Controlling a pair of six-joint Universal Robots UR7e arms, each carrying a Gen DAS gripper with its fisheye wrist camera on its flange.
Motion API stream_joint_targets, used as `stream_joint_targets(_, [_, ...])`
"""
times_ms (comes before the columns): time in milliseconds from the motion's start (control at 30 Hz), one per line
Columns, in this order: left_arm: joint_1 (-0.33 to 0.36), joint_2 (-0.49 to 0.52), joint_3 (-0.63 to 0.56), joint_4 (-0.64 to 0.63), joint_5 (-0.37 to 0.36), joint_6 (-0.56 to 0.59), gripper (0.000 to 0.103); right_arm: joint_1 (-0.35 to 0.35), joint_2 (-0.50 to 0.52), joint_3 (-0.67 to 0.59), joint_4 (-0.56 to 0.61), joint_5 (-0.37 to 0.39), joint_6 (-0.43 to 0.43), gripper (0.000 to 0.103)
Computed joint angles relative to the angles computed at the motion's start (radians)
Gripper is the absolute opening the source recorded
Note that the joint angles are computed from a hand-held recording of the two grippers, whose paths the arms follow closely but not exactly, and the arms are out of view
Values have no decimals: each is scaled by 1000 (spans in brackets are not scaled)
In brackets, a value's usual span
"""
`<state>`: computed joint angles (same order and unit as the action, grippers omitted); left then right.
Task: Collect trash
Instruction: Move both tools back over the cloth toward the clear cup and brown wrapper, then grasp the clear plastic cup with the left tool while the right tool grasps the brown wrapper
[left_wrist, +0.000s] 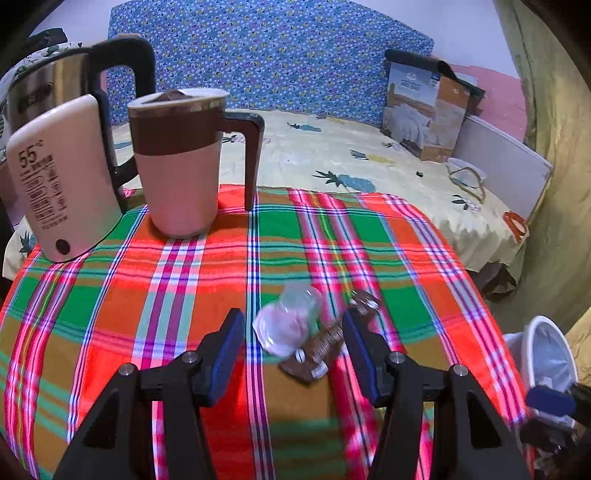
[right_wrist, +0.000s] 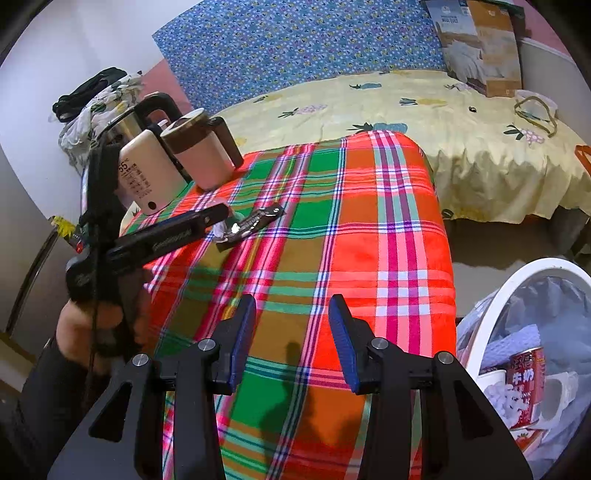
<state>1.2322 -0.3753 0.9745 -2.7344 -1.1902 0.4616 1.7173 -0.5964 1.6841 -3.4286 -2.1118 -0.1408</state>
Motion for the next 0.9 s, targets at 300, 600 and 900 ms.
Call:
stream_joint_targets(300, [4, 34, -69, 112, -42, 8, 30, -16, -15, 19, -12, 14, 23, 43])
stream_joint_targets(600, [-22, -85, 158, 110, -106, 57, 30, -26, -42, 70, -63, -4, 37, 43])
stream_joint_targets(900, [-21, -149, 236, 14, -49, 24, 30, -15, -8, -12, 4, 10, -67, 43])
